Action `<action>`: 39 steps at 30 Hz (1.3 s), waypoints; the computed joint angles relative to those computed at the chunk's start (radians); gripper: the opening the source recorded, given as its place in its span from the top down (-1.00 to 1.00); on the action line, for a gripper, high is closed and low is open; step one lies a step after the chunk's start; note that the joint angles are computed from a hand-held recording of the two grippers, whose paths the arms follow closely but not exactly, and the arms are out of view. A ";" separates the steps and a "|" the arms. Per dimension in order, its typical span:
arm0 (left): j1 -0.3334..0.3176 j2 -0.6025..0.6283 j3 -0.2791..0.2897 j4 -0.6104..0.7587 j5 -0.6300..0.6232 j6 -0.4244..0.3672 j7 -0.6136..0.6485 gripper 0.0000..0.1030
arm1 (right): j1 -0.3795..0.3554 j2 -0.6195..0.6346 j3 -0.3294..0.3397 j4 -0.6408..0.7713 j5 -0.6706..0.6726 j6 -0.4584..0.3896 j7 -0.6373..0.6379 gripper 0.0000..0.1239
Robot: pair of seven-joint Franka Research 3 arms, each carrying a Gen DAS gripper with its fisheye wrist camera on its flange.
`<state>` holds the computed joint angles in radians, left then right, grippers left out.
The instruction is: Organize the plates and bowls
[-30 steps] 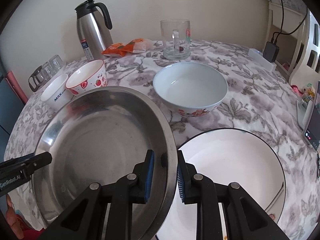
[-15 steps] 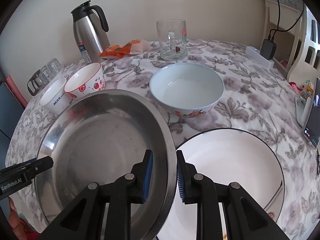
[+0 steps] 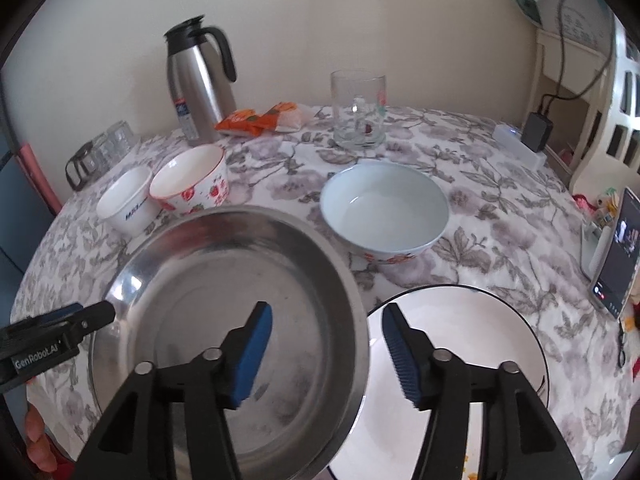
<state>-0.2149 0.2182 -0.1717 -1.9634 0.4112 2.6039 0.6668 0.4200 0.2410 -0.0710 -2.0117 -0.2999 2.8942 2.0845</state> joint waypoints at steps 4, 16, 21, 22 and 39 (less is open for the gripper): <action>0.000 0.002 0.004 -0.002 -0.005 -0.007 -0.015 -0.82 | 0.004 0.011 0.004 0.010 -0.007 -0.020 -0.024 -0.24; -0.024 -0.013 0.015 -0.003 0.126 0.009 -0.104 -0.95 | 0.010 0.000 -0.019 -0.008 -0.051 -0.001 0.014 -0.66; -0.034 -0.024 0.013 -0.007 0.160 0.038 -0.147 -0.99 | -0.006 -0.025 -0.038 -0.029 -0.070 -0.012 0.063 -0.66; -0.037 -0.027 0.014 -0.010 0.173 0.048 -0.161 -0.99 | -0.009 -0.032 -0.043 -0.035 -0.085 -0.013 0.080 -0.66; -0.077 -0.022 -0.071 -0.006 0.055 0.259 -0.006 -0.99 | -0.232 -0.172 -0.014 -0.237 -0.059 0.083 0.288 -0.66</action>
<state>-0.2921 0.1966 -0.2427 -1.9698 0.4659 2.8627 0.6608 0.1875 0.0686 -0.0850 -2.2490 -0.3590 2.9774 2.3726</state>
